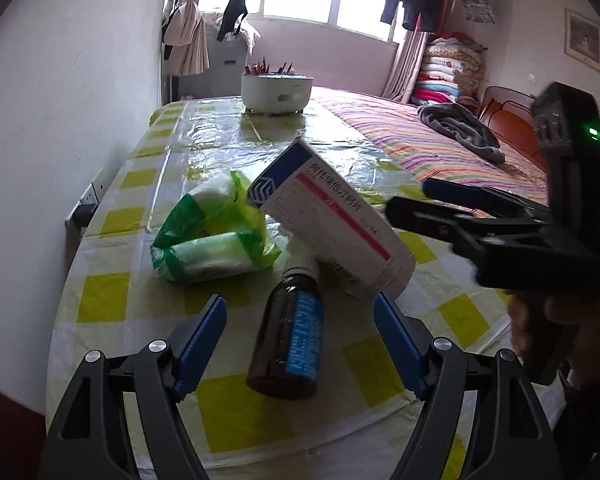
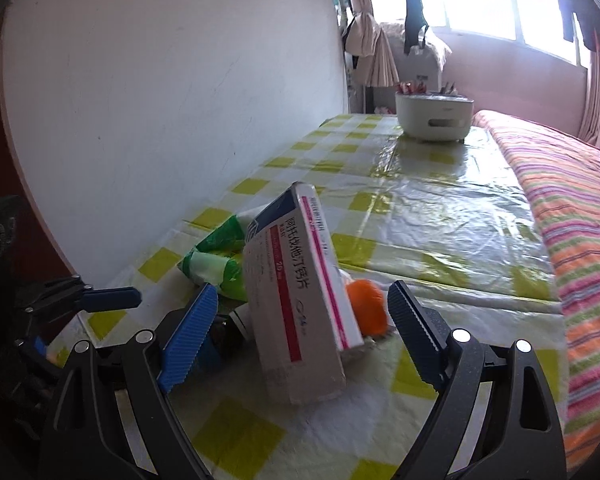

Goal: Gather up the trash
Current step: 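Move both tools back to the table toward the medicine box and brown bottle, then grasp the white-and-red medicine box with the right tool and lift it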

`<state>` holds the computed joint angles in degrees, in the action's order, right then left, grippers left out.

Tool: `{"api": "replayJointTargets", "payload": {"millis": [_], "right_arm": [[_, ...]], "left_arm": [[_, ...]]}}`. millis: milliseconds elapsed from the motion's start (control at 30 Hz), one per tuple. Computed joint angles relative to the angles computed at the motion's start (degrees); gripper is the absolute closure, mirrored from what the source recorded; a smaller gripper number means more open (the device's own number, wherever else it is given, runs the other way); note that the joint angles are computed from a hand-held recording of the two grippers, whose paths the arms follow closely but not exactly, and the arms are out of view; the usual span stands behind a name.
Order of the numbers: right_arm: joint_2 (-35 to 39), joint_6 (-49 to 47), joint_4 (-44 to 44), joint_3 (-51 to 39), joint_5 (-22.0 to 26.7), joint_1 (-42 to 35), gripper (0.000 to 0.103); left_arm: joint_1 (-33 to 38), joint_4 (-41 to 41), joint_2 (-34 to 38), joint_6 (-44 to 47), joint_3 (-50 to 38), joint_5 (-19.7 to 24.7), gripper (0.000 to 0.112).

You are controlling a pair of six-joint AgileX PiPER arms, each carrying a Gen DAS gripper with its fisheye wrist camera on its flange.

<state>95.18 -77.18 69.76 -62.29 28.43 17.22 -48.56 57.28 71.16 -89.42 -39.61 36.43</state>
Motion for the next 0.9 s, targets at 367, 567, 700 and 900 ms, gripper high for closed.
{"api": "replayJointTargets", "payload": {"millis": [367, 567, 700, 900], "right_arm": [[9.6, 16.6, -13.6, -11.1, -1.7, 5.4, 0.017], [13.0, 24.7, -25.7, -13.9, -4.3, 8.6, 0.029], [11.6, 20.0, -23.1, -12.0, -3.5, 7.6, 0.034], [9.9, 12.8, -14.5, -9.6, 2.7, 1.6, 0.036]], "left_arm": [[4.0, -4.0, -2.8, 4.2, 2.0, -3.9, 0.039], [5.7, -5.2, -3.3, 4.8, 2.7, -5.0, 0.039], [6.3, -5.9, -2.9, 5.2, 2.7, -4.8, 0.038], [6.2, -6.3, -1.3, 5.7, 1.9, -4.8, 0.039]]}}
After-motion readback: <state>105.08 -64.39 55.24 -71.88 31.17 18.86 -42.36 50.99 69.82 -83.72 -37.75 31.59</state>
